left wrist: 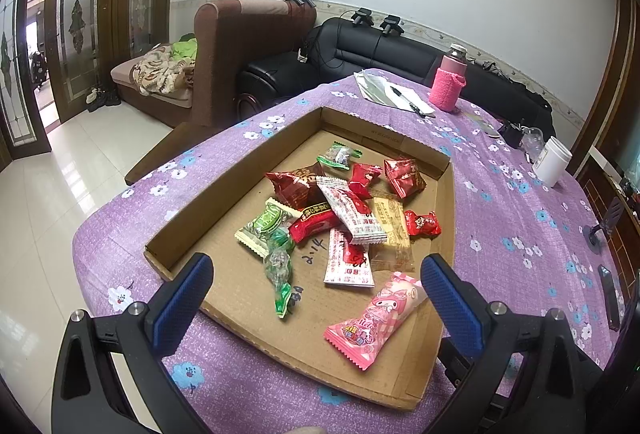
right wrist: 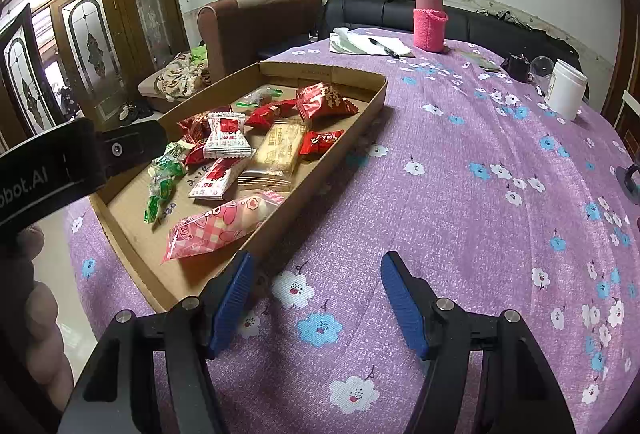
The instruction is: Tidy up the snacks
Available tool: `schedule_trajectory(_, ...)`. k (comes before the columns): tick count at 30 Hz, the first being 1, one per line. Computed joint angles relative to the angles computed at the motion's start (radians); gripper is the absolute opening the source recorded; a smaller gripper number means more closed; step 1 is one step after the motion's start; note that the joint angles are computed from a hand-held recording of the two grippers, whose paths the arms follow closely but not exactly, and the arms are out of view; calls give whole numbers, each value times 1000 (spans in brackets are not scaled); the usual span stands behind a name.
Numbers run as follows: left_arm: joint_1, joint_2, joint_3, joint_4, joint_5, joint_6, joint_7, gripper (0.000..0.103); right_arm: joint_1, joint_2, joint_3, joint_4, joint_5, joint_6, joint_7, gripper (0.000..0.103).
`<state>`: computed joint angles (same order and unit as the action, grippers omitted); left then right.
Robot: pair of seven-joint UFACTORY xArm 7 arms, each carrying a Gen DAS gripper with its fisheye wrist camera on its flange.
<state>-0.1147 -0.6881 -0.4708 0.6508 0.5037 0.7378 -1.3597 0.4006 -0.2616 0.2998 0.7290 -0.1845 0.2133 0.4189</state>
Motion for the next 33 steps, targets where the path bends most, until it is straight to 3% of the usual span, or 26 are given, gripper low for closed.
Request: schedule_trajectory(33,-3,-14,-1,1,-6,20,-10,103,1,-9,3,-5,-4,-4,2,71)
